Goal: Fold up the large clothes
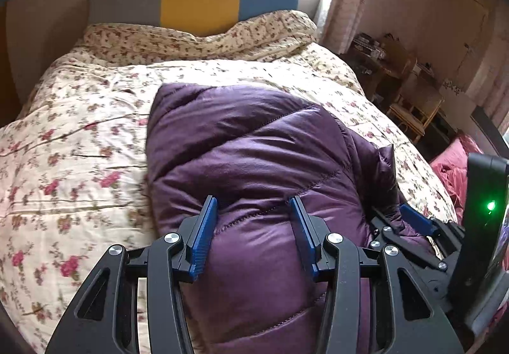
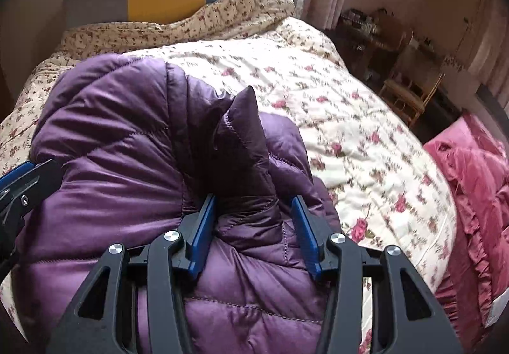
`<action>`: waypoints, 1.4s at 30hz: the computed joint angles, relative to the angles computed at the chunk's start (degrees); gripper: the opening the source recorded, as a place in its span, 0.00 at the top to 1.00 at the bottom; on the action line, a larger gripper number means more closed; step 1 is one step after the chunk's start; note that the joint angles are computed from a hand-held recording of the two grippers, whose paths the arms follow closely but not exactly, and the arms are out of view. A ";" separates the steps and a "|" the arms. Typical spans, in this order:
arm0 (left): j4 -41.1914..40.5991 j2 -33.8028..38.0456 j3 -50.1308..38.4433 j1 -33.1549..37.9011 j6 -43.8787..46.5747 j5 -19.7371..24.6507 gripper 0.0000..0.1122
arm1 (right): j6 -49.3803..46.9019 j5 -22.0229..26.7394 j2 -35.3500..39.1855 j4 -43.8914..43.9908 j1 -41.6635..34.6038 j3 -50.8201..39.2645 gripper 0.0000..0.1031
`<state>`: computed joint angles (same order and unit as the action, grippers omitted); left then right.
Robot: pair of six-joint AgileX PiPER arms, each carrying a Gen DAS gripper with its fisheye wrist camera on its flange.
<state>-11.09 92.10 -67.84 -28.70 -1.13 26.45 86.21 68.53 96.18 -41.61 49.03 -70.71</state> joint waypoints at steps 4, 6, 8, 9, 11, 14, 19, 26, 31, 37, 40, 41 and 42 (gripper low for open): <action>10.98 2.34 0.01 -4.72 -11.15 -1.80 0.57 | 3.39 -6.68 -2.86 -1.15 -1.72 7.18 0.55; 16.52 3.59 0.08 -6.47 -16.64 -2.67 0.57 | 5.50 -9.68 -3.23 -2.84 -2.20 9.87 0.55; 20.98 4.68 0.56 -7.59 -21.18 -3.89 0.56 | 6.10 -11.65 -3.42 -3.17 -2.92 11.01 0.55; 22.43 5.32 0.71 -7.83 -22.81 -4.35 0.55 | 6.26 -12.28 -3.70 -3.26 -3.11 11.44 0.55; 22.64 5.44 1.02 -7.70 -23.03 -4.71 0.55 | 6.05 -12.36 -4.14 -3.10 -3.07 11.61 0.54; 22.65 5.15 1.12 -7.56 -22.70 -4.35 0.55 | 5.23 -12.03 -4.89 -2.47 -3.17 11.12 0.52; 18.12 3.24 1.67 -6.30 -18.10 -3.92 0.51 | 5.00 -8.92 -6.63 -2.18 -1.48 9.93 0.34; -3.30 -2.41 5.68 3.03 0.45 -2.57 0.33 | 5.81 -7.97 -10.19 -0.91 0.01 11.33 0.11; -26.30 -3.59 9.41 10.36 22.53 0.69 0.33 | 6.21 -15.53 -12.59 1.46 -2.92 15.48 0.11; -44.20 0.78 9.98 13.96 37.20 6.40 0.30 | 3.55 -24.29 -13.80 4.39 -7.17 18.88 0.16; -49.31 4.19 8.18 14.51 40.44 10.00 0.27 | 2.59 -25.93 -13.92 4.23 -7.39 19.41 0.27; -49.28 4.57 7.70 14.04 40.01 9.97 0.27 | 2.49 -26.31 -13.92 3.89 -7.16 19.55 0.32; -49.31 4.95 7.21 13.51 40.00 9.96 0.27 | 2.43 -26.40 -13.73 3.55 -6.87 19.46 0.37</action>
